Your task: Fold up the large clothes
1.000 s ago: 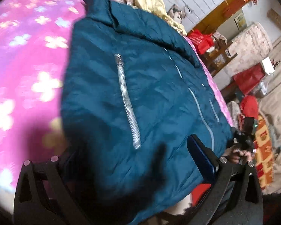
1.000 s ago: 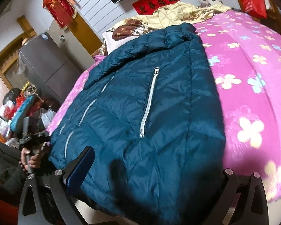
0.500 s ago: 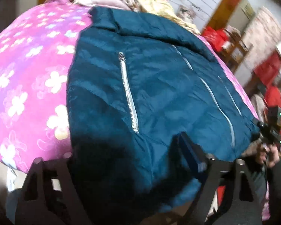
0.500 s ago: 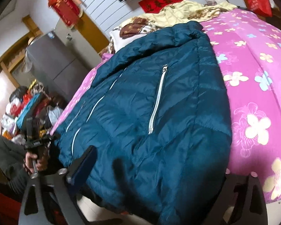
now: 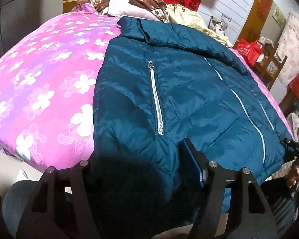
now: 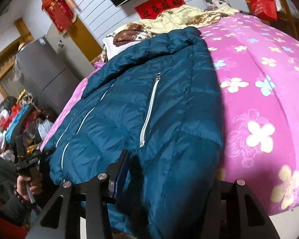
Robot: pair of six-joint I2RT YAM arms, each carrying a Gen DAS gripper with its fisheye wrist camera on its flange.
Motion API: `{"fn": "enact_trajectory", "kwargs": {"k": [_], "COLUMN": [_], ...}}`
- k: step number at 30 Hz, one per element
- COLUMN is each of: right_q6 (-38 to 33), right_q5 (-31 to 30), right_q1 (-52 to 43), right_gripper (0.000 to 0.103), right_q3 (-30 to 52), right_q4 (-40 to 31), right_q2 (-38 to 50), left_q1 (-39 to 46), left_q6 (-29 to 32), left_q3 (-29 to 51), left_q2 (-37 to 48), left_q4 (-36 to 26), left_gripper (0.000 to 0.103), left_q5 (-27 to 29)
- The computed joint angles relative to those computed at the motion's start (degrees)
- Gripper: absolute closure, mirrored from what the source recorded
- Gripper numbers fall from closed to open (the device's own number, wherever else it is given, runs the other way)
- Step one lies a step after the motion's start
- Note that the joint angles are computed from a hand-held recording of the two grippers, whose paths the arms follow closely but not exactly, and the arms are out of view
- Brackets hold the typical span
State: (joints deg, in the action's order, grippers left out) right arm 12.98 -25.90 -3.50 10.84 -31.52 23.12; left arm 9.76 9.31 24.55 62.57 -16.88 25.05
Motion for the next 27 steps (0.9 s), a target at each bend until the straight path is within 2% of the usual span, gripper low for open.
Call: {"fn": "enact_trajectory", "kwargs": {"k": [3,5,8,15,18,19,20,21,22,23,25,26,27], "right_q6": [-0.42,-0.42,0.82,4.04,7.17,8.21,8.56,9.04,9.62,10.15,11.79,12.91,14.43], "right_q5": [-2.39,-1.77,3.61,11.13,16.20,18.29,19.84,21.81,22.95,23.06,25.32,27.28,30.20], "right_q1": [-1.64,-1.02,3.87,10.52,15.03,16.90,18.21,19.73,20.46,20.61,22.43,24.08,26.56], "right_gripper": [0.055,0.055,0.055,0.055,0.056,0.056,0.062,0.072,0.076,0.080,0.085,0.087,0.087], "right_q3": [-0.42,-0.38,-0.15,-0.08,1.07,1.18,1.32,1.69,1.82,1.76,2.06,2.30,2.66], "right_q4": [2.06,2.66,2.63,2.16,2.21,2.17,2.13,1.86,1.02,0.40,-1.83,-3.05,-4.32], "right_q2": [1.84,2.43,1.75,0.33,2.11,2.01,1.94,1.85,-0.01,-1.94,-6.02,-7.82,-9.12], "left_q1": [0.06,-1.50,-3.59,-4.22,-7.02,-7.74,-7.78,-7.61,-7.16,-6.38,-2.33,-1.57,-1.47], "left_q6": [-0.74,-1.81,-2.79,-6.86,-8.08,-8.40,-8.47,-8.57,-8.39,-8.25,-7.66,-7.42,-6.93], "left_q3": [-0.22,-1.05,-1.11,1.11,1.09,1.05,1.08,1.33,1.55,1.88,2.96,3.18,3.32], "left_q2": [0.23,-0.64,-0.87,0.61,0.44,0.40,0.47,0.69,0.78,0.94,1.54,1.28,0.21], "left_q4": [0.96,2.18,2.61,0.40,0.76,0.90,0.92,0.63,0.32,-0.14,-1.93,-2.43,-3.25], "left_gripper": [0.034,0.033,0.030,0.030,0.030,0.030,0.030,0.036,0.047,0.063,0.074,0.083,0.087], "left_q5": [0.20,-1.70,-4.16,-5.62,-9.62,-10.65,-10.83,-10.63,-10.18,-9.66,-4.68,-4.00,-4.93]}}
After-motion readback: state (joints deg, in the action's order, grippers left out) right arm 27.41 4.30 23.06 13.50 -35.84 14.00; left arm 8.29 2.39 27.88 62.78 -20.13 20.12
